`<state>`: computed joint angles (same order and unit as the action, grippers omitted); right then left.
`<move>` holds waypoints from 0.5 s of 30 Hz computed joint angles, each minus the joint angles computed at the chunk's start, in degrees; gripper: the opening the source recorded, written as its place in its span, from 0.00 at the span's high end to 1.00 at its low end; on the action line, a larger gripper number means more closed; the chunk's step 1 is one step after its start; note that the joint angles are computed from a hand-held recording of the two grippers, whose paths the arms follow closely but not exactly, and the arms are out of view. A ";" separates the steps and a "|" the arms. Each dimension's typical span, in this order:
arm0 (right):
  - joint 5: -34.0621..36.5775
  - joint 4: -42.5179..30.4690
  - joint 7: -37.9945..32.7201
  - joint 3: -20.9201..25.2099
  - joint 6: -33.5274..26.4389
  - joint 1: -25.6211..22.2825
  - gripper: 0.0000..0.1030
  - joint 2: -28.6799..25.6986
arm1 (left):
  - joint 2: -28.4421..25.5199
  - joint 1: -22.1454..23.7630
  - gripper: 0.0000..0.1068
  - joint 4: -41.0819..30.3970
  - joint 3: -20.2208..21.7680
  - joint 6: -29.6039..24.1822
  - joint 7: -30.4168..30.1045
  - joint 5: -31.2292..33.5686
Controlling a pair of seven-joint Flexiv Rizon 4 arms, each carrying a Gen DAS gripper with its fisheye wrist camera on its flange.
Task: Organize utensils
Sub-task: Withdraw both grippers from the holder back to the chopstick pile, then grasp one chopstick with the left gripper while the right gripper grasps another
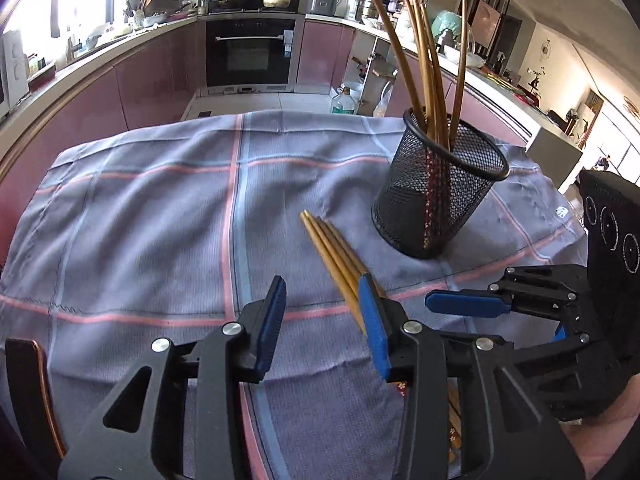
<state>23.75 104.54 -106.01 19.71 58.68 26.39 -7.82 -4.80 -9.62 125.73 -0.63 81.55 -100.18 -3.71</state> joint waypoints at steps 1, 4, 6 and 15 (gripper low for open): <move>-0.85 0.32 0.66 -0.13 0.24 0.26 0.72 -0.01 | 0.09 0.14 0.65 0.80 -0.31 0.32 0.73 -1.24; -3.01 1.01 2.80 -0.30 1.23 0.97 0.72 -0.36 | -0.23 -0.03 0.64 1.53 -0.37 0.84 0.72 -1.57; -3.85 1.36 3.73 -0.26 1.59 1.08 0.73 -0.42 | -0.64 -0.32 0.64 1.16 -0.26 0.31 0.08 -0.94; -6.39 1.58 6.15 -0.09 2.72 1.04 0.76 -1.43 | -1.17 -1.00 0.62 -0.08 -0.27 -1.19 -0.91 0.99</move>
